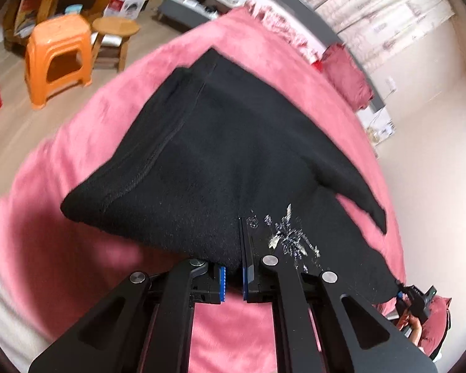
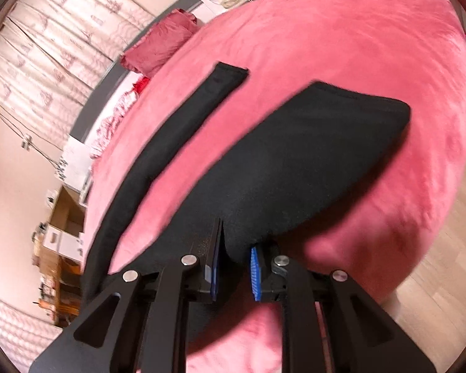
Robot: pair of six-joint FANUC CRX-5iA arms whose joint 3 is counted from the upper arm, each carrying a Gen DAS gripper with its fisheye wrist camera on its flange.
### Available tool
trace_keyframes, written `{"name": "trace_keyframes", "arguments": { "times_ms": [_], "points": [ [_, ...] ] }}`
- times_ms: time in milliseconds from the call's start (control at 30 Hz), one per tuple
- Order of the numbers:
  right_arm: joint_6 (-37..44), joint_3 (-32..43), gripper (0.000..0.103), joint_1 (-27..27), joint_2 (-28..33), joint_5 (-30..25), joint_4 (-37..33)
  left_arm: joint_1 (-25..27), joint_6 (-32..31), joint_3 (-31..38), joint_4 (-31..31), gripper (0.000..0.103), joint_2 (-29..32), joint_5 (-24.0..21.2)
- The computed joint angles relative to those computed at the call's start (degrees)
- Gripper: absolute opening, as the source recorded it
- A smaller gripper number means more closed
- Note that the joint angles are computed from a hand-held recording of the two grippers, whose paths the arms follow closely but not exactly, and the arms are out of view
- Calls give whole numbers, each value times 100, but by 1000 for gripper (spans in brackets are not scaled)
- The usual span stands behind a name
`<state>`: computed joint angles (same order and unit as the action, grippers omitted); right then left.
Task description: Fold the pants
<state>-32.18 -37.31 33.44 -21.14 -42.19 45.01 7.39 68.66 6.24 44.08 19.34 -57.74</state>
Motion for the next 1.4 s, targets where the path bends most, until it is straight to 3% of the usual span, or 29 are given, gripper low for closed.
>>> {"name": "trace_keyframes", "arguments": {
  "times_ms": [67,133,233,333,433,467,500,567,667,733,800,933,1000,1033,1100,1200,1267,1400],
  "points": [
    [-155,-116,21,-14,-17,122,-221,11,383,75,-309,6,82,-235],
    [-560,-380,32,-182,-85,589,-192,72,764,291,-329,6,327,-573],
    [-1382,-753,44,-497,-216,1008,421,127,864,192,-104,6,381,-630],
    [-2074,-998,46,-781,-414,959,798,197,947,-62,210,19,277,-461],
    [-2043,-982,39,-1124,-494,843,608,233,914,-348,417,19,94,-128],
    [-1741,-863,20,-1145,-481,676,361,237,951,-333,353,19,95,-122],
    [-1306,-682,9,-1157,-452,419,112,236,993,-292,284,19,115,-152],
    [-725,-451,9,-1099,-457,-85,207,211,1141,-176,46,19,118,-182],
    [-532,-388,10,-852,-488,-787,595,112,1344,-2,-285,19,115,-131],
    [-59,-136,23,-743,-324,-1494,-45,113,1404,24,-367,19,114,-131],
    [255,239,37,-676,38,-2534,-666,162,1383,19,-379,19,122,-170],
    [-938,-46,56,-268,-241,-3044,-328,203,1539,236,-526,19,183,-371],
    [-1081,-18,73,-146,-200,-2903,-85,236,1568,209,-566,21,114,-324],
    [-944,90,77,-132,-94,-2783,-43,251,1656,231,-705,34,63,-279],
    [-476,330,82,-40,223,-2393,60,273,1891,171,-1051,49,-132,-28],
    [605,1015,92,61,1042,-1838,12,304,2122,121,-1434,58,-349,403],
    [1235,1464,93,158,1580,-1423,0,286,2349,272,-1850,71,-397,568],
    [2074,2060,96,301,2338,-806,23,225,2460,414,-2135,80,-401,864]
  ]
}}
